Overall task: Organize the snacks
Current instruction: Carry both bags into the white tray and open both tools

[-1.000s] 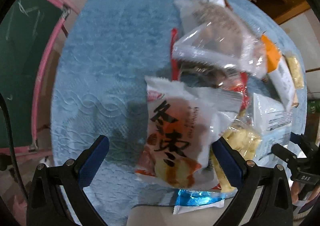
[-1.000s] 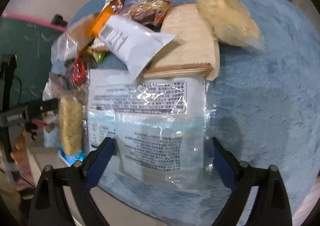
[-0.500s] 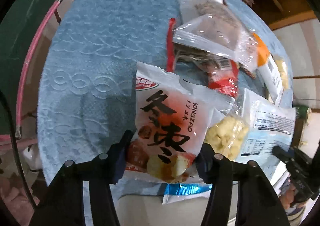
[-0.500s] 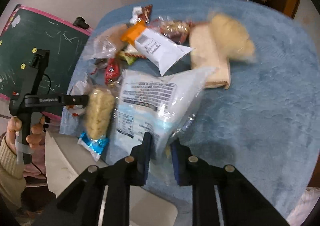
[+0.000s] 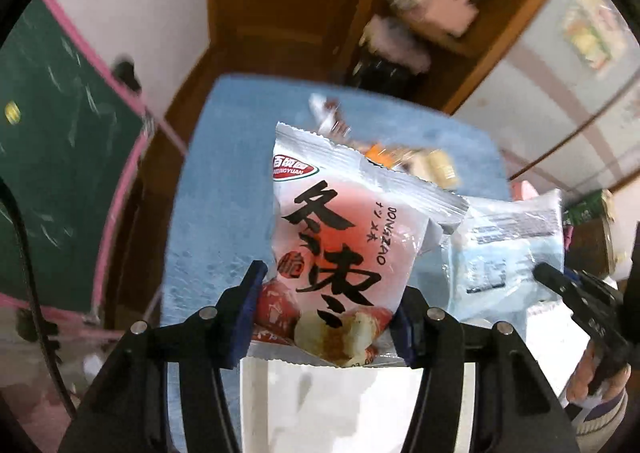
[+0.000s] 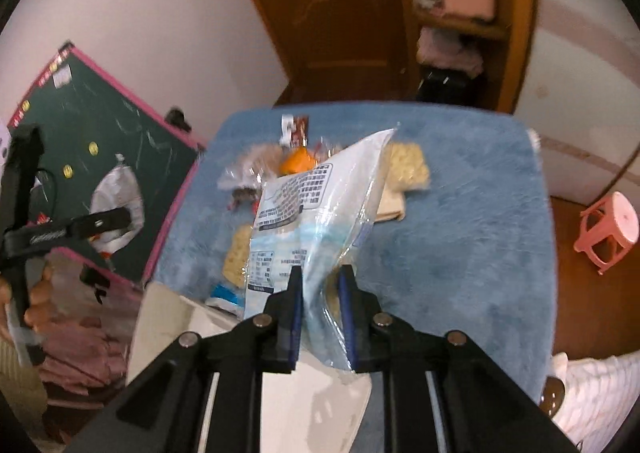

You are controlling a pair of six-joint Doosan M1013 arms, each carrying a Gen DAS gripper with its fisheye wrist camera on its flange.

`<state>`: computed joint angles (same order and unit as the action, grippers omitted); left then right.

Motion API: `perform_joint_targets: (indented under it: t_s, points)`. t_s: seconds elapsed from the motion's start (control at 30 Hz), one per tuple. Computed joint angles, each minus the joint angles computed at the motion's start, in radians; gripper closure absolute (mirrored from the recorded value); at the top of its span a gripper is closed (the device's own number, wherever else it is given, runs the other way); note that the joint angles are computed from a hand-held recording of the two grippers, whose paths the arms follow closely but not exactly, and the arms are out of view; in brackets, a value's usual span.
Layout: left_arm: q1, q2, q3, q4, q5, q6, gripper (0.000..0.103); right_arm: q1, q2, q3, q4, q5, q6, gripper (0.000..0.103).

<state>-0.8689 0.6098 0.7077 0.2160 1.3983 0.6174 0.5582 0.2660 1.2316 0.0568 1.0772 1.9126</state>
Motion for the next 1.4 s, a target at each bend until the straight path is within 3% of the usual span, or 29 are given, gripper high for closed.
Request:
perform_joint_targets:
  t_s: [0.2,0.43,0.67,0.9,1.0,1.03,1.17,1.23,1.4]
  points:
    - [-0.095,-0.08,0.021,0.166,-0.004,0.014,0.048,0.086,-0.101,0.036,-0.171,-0.03,0.18,0.086]
    - [-0.153,-0.141,0.096,0.198,0.012,0.037,0.048,0.178,-0.174,0.078,-0.27,-0.023,0.286,0.086]
    - [-0.159,-0.153,0.178,0.079,-0.01,0.031,0.047,0.239,-0.174,0.109,-0.253,0.071,0.307,0.086]
    - [-0.158,-0.139,0.205,0.013,0.002,0.05,0.045,0.244,-0.157,0.142,-0.168,0.105,0.291,0.084]
    - [-0.151,-0.136,0.217,-0.04,-0.001,0.067,0.024,0.244,-0.148,0.149,-0.173,0.115,0.321,0.075]
    - [-0.151,-0.14,0.227,-0.048,-0.012,0.067,0.017,0.245,-0.148,0.15,-0.18,0.115,0.327,0.068]
    - [-0.153,-0.145,0.233,-0.051,-0.018,0.067,0.016,0.266,-0.157,0.146,-0.253,0.085,0.365,0.041]
    - [-0.155,-0.144,0.227,-0.038,0.001,0.061,0.016,0.272,-0.162,0.143,-0.278,0.064,0.382,0.033]
    - [-0.162,-0.156,0.229,0.022,0.003,0.045,0.016,0.273,-0.161,0.13,-0.285,0.041,0.39,0.032]
